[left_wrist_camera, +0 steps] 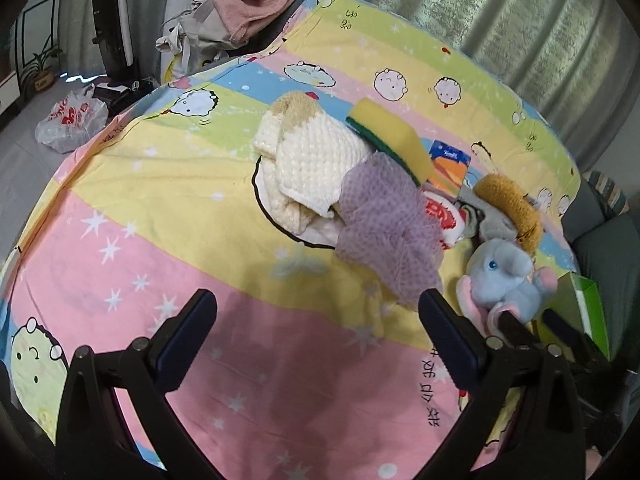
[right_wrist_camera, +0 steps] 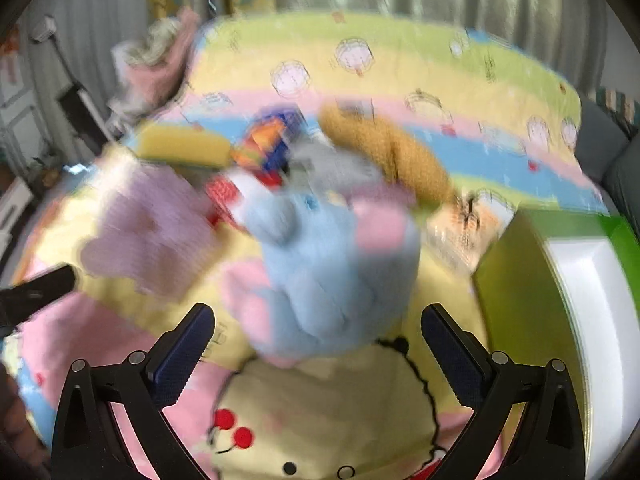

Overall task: Organize soft objects
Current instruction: 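Move the right tool to the light-blue plush elephant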

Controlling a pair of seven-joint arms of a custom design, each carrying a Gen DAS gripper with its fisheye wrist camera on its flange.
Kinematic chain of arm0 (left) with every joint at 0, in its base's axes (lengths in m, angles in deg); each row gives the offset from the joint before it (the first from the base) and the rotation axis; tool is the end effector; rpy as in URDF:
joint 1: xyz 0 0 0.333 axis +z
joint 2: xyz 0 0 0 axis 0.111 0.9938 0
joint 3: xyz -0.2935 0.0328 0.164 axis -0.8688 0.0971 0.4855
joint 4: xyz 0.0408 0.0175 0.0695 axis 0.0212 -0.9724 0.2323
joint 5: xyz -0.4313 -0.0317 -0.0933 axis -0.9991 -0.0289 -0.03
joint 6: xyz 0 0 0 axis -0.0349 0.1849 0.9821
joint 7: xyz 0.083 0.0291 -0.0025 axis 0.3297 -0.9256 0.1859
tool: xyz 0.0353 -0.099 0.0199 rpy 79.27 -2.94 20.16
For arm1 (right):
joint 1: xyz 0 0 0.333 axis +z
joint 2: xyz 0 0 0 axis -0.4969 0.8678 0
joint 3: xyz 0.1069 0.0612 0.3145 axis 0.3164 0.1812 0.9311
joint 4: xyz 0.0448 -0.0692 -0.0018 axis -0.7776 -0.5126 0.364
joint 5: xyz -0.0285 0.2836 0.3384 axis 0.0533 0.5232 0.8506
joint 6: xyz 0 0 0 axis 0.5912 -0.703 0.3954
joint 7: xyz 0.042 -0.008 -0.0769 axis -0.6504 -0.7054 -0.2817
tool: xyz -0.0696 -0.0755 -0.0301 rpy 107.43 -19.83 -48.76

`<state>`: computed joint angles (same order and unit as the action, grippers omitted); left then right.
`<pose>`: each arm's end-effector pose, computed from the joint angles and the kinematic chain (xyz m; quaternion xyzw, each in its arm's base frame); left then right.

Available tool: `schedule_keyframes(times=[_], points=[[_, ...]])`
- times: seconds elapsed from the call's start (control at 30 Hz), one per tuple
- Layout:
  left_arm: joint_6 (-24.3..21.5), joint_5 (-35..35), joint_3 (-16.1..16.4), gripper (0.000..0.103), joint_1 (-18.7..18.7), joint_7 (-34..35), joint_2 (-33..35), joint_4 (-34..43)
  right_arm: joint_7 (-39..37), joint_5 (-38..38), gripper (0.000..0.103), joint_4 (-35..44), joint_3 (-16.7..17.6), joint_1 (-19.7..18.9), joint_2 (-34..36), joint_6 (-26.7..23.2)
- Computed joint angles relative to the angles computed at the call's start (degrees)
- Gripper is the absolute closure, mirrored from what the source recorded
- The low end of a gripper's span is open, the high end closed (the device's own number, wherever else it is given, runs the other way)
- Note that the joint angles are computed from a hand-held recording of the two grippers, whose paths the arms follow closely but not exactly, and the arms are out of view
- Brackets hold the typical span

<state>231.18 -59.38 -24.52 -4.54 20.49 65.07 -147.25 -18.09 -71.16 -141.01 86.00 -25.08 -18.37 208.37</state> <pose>0.6121 -0.2429 0.4905 -0.7747 0.5181 -0.3221 0.1665 0.6555 0.0347 0.5022 -0.7323 0.5846 -0.2164 0.2741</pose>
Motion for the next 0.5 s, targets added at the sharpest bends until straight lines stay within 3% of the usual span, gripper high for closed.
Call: schedule_keyframes(times=[0.1,0.23,0.3,0.37,0.43,0.5], points=[[1.6,-0.7,0.0,0.003,0.2,0.7,-0.5,-0.8,-13.6,15.9,0.000,-1.8,0.8,-0.3,-3.1,2.7],[4.9,-3.7,-0.5,0.007,0.5,3.9,-0.3,-1.3,-22.9,31.7,0.000,-0.4,-0.9,0.5,-4.4,0.1],[6.1,-5.1,-0.7,0.009,0.2,6.0,0.3,-0.9,-18.9,31.1,0.000,0.6,-1.1,0.5,-3.6,0.4],[7.1,-6.7,-1.1,0.011,-0.2,8.5,0.8,-0.2,-8.3,21.6,0.000,1.6,-1.2,0.1,-2.5,0.7],[8.8,-9.5,-1.7,0.014,-0.5,12.5,1.6,0.4,-3.2,15.5,0.004,4.3,-1.5,-0.4,-1.1,-3.8],[10.9,-14.1,-3.0,0.016,-0.5,18.4,2.8,1.4,-3.0,15.7,0.014,6.2,-1.3,-1.1,-0.4,-6.2]])
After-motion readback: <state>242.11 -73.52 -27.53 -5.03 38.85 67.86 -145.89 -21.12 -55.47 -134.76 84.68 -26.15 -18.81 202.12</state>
